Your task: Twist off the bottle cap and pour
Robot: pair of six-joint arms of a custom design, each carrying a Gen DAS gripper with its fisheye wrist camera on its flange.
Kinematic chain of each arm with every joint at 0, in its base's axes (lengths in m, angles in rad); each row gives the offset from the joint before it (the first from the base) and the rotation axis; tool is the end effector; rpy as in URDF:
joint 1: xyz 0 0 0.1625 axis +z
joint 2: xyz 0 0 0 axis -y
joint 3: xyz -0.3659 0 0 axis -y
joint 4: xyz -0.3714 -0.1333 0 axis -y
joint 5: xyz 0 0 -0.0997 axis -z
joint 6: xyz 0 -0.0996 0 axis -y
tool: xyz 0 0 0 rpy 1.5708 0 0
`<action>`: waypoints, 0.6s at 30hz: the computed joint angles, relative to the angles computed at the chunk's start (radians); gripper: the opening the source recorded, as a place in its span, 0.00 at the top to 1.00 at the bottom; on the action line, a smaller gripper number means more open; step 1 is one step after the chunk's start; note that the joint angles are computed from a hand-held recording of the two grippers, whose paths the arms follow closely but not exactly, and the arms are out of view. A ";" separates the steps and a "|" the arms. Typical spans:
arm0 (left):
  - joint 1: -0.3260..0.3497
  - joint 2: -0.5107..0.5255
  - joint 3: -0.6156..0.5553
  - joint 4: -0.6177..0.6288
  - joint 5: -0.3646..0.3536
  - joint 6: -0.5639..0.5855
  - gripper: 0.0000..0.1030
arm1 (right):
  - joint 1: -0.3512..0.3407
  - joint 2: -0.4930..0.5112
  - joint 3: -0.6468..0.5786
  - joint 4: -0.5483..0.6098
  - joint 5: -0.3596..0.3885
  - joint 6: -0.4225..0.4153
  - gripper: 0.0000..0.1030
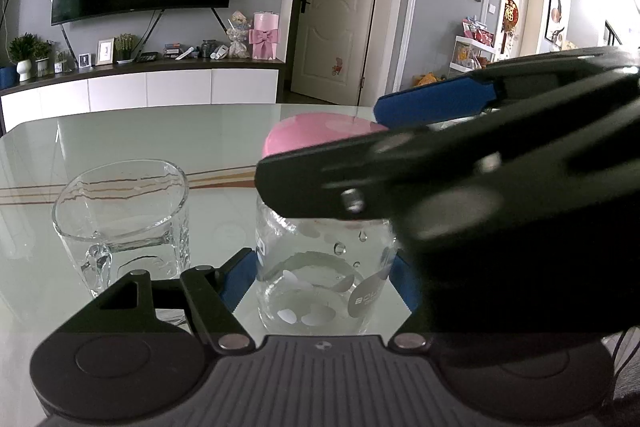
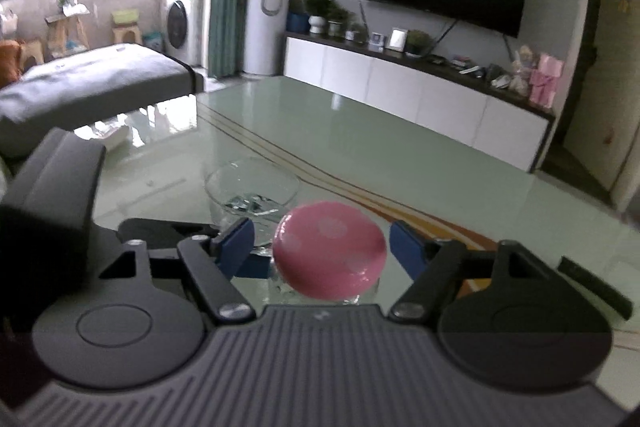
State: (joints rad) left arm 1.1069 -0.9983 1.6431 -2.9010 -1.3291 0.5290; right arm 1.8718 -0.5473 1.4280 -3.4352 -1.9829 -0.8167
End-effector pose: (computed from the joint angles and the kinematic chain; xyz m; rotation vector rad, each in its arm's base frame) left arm -0.1429 -0.6368 0.2351 1.1943 2.4526 -0.9611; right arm 0.2908 -0.6218 0.0989 1.0008 -2.0859 1.0686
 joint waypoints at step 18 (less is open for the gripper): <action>-0.001 0.000 -0.002 0.004 0.000 0.000 0.27 | -0.029 -0.029 0.007 0.080 0.059 0.021 0.36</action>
State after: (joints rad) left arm 1.1060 -0.9986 1.6412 -2.8972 -1.3296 0.5294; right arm 1.8427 -0.5764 1.4351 -3.3550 -1.9235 -0.7956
